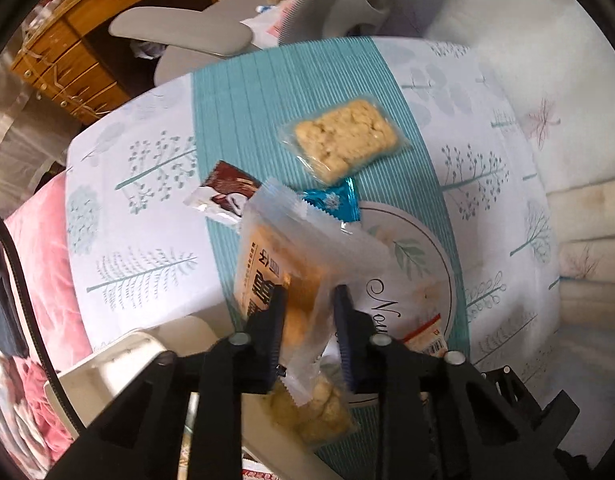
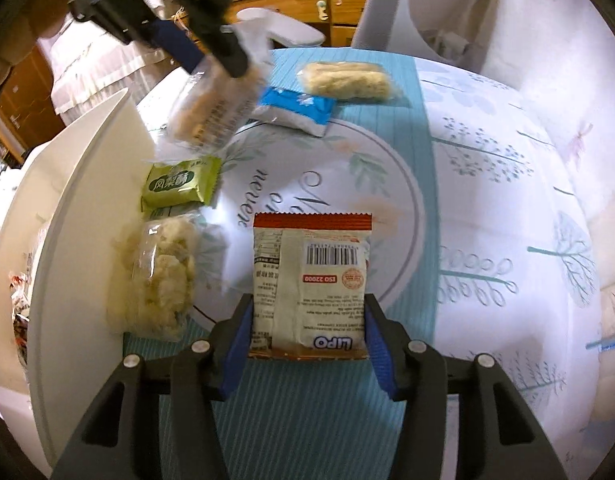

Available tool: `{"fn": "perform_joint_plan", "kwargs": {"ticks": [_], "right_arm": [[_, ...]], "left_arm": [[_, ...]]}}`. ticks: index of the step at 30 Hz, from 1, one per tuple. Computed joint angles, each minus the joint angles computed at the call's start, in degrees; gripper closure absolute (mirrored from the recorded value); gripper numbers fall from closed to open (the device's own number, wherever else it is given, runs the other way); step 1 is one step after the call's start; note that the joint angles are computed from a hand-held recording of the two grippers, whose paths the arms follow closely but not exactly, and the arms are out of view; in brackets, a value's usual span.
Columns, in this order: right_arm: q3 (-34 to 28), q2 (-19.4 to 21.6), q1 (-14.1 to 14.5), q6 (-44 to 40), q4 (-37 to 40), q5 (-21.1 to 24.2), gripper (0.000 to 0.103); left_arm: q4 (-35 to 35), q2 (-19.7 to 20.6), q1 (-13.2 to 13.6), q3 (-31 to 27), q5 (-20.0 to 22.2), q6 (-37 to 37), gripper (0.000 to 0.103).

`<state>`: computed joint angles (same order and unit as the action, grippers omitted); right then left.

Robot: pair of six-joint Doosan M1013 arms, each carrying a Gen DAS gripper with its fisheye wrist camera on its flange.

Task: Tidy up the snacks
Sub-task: 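Lift the orange-puff bag with the left tool while the right tool lifts the LIPO packet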

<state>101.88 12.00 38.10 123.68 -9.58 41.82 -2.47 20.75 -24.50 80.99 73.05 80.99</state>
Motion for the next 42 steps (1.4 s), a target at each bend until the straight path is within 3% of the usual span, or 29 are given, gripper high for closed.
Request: {"fn": "perform_joint_plan", "kwargs": {"ticks": [5,11,14,17,19,22,27,42], "right_arm": [[-0.1,-0.8,0.3,2.4,-2.2,0.9,0.051],[-0.3,-1.7,1.2,5.4,-5.7,1.6,0.051],[-0.2,-2.2,1.4,6.6,-7.2,2.1,0.051],[-0.1,-2.6,1.4,8.1,-8.0,2.6,0.051],[0.0,-2.8,1.2,8.6,-7.9,2.7,0.051],[0.1,-3.1,1.1,9.4,-8.0,3.2,0.051],[-0.1,-3.3,0.6,10.0,-8.0,4.0,0.051],[-1.2,-2.6,-1.1,6.3,-4.2,7.3,0.051]], "left_arm": [[-1.2,-1.4,0.8,0.3,-1.0,-1.0,0.098],[-4.6,-3.3,1.8,1.2,-2.9,1.3,0.097],[-5.9,-3.1,2.1,1.2,-2.6,2.6,0.085],[-6.0,-2.6,2.0,1.2,-2.6,3.9,0.066],[-6.5,-2.2,2.0,1.2,-2.6,4.6,0.045],[-7.0,-1.2,2.1,1.0,-2.1,5.9,0.021],[-6.6,1.0,2.0,0.5,-0.6,7.6,0.010],[-4.4,6.9,1.2,-1.0,2.9,8.3,0.002]]}}
